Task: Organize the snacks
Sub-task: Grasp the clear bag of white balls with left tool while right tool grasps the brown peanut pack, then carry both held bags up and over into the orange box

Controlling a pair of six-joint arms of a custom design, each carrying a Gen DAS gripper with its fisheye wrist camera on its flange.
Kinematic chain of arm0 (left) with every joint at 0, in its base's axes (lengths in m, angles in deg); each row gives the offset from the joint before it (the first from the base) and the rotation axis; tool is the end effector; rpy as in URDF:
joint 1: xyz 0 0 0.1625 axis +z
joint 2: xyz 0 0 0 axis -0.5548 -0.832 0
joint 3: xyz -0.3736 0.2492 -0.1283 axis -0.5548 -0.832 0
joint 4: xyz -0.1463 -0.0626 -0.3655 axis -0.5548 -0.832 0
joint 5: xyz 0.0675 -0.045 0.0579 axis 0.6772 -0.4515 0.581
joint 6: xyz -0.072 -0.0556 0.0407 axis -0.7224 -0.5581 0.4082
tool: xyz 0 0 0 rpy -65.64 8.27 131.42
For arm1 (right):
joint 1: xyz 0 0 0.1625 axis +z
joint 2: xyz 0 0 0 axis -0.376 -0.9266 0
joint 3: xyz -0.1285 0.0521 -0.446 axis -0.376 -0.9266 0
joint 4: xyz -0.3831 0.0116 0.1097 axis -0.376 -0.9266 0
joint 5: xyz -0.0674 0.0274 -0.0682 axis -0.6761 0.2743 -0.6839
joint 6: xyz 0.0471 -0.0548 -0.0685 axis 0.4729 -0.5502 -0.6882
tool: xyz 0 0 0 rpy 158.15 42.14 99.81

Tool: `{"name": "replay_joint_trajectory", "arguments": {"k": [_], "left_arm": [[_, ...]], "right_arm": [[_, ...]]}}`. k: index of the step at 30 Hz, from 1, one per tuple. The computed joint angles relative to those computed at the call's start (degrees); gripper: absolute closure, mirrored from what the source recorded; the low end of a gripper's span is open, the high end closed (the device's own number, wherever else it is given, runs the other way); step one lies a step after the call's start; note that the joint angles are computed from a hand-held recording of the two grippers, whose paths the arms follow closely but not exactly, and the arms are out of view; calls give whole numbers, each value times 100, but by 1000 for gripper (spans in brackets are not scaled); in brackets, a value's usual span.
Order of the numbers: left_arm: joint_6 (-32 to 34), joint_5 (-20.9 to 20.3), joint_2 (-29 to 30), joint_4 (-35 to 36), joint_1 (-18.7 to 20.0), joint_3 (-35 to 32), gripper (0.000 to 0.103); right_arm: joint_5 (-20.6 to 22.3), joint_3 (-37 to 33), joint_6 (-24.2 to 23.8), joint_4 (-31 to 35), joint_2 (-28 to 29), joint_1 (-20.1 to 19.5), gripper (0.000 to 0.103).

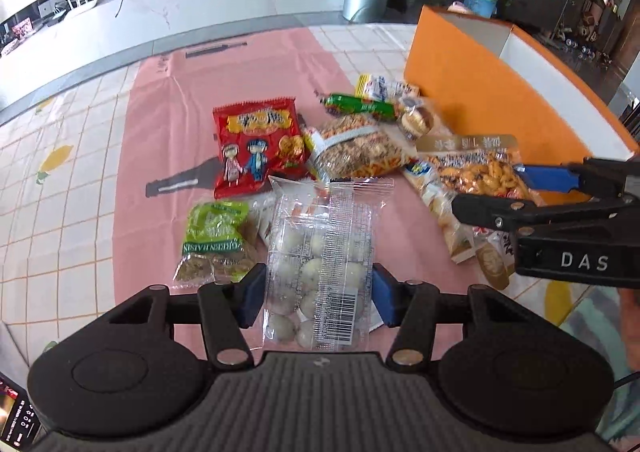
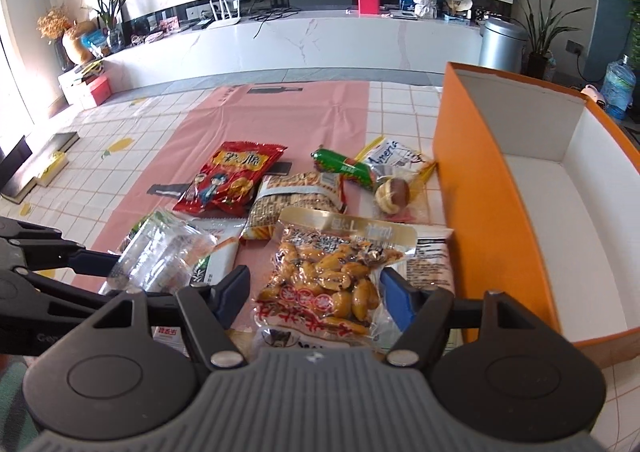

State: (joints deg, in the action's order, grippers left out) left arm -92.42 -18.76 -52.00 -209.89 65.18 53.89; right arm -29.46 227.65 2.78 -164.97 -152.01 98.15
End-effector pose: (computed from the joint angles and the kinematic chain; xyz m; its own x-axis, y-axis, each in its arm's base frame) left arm -0.3580 -0.4522 -0.0182 -0.7276 0.2960 -0.6189 0.5363 0.8079 -0.2441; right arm 0.0108 -0.4375 0.3046 -0.7688 -0.2254 0.5984 -0.5411 0.7280 -0.4210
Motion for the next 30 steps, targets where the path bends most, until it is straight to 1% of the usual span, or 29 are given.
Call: {"name": "replay_joint_trajectory", "arguments": {"k": [3, 9, 15, 17, 19, 22, 23, 26, 30], "left_arm": [[-60, 132, -42, 112, -164, -56, 41], [-205, 264, -105, 302, -476, -184, 41], [-236, 336, -98, 344, -752, -324, 41], [-159, 299, -73, 316, -798, -432, 41], [-17, 270, -8, 294, -832, -604, 41], [392, 164, 193, 236, -866, -988, 41], [551, 100, 271, 225, -864, -1124, 41], [1018, -155, 566, 318, -829, -1650, 40], [1554, -466, 1013, 705, -694, -2410, 40]], "right_arm": [[179, 41, 116, 178, -261, -79, 35], [642, 155, 132, 437, -846, -264, 35], [1152, 236, -14, 807, -1489, -463, 35], [1357, 193, -33, 1060, -1725, -566, 35], [1660, 62, -11, 1493, -2039, -748, 35], [1908, -233, 3, 2050, -2365, -979, 35], [1930, -350, -32, 2206, -2436, -1039, 35], [1793, -761, -252, 2604, -2515, -1129, 35], [1485, -1456, -533, 3341, -2352, -1270, 35]]}}
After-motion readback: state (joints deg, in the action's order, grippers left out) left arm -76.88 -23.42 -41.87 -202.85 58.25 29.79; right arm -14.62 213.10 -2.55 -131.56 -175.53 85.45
